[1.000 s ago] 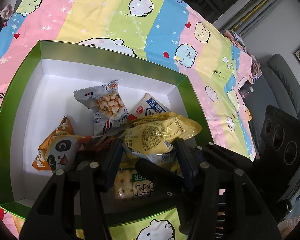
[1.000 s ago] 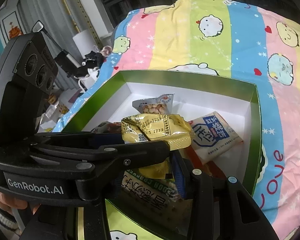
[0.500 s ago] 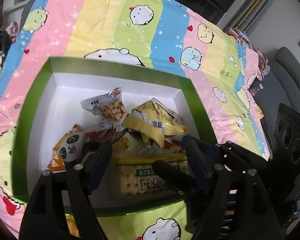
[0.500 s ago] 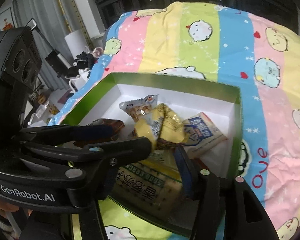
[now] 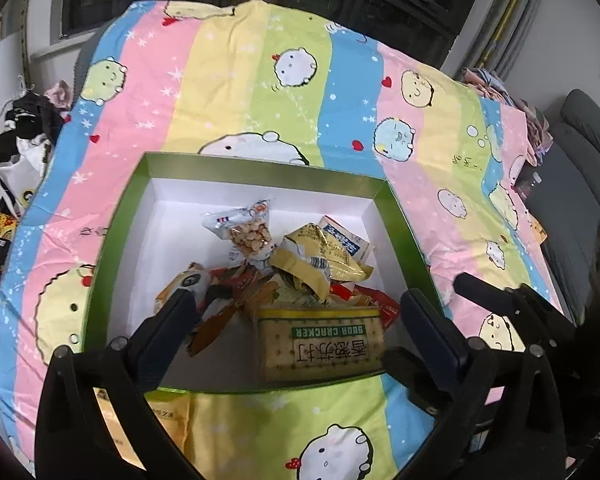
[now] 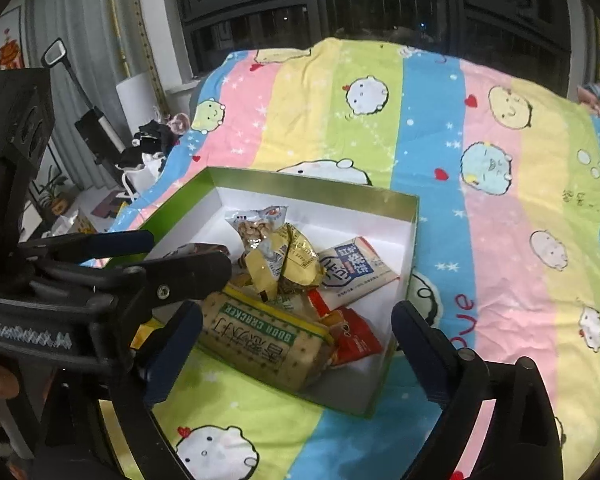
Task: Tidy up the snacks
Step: 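Open the right tool to drop the gold bag and withdraw, then move the right tool toward the orange-yellow bag beside the box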
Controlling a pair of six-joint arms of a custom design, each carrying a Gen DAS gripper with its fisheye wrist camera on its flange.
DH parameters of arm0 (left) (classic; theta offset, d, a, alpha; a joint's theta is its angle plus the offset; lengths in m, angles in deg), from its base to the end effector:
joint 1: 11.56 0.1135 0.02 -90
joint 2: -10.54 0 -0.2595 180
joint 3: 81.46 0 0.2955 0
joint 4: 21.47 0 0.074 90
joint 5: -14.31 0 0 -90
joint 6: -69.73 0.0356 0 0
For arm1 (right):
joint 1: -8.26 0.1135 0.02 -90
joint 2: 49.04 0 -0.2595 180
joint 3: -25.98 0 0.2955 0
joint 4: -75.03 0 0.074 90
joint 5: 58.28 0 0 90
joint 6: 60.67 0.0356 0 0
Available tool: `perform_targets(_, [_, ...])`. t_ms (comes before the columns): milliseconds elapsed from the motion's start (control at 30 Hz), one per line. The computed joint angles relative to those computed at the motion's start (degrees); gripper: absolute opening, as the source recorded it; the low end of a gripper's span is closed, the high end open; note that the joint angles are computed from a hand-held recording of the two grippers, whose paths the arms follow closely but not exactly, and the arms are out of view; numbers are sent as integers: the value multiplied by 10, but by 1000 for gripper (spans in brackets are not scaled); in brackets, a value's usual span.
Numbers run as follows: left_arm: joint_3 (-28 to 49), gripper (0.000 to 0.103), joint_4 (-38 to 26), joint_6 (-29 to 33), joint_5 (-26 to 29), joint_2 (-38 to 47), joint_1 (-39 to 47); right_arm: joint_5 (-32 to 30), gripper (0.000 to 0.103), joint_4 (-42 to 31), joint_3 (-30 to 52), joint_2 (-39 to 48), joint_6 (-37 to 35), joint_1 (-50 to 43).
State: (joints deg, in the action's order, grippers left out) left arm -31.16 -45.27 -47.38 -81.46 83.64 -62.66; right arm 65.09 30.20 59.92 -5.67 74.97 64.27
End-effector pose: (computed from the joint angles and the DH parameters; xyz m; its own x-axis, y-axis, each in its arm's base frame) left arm 0.1862 -0.2251 0.1678 -0.7392 0.1941 -0.6449 0.4427 0.8617 -0.2481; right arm 0.1188 0.1412 0.1591 -0.6839 0.0537 -0.7276 -0.0341 0.9938 0.1055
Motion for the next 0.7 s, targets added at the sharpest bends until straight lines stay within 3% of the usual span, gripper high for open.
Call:
perform_targets(100, [-8,102,-16,-4,-30,-28,-12,27,102,-35,10,-10,33,31])
perform_targets(333, [-44,102,-58,-14,-100,-131,-52,107,102,-134,42,-30,143,132])
perform_targets(700, [-90,102,-170,-67,-207,-301,-152,191,102,-298,119,39,374,314])
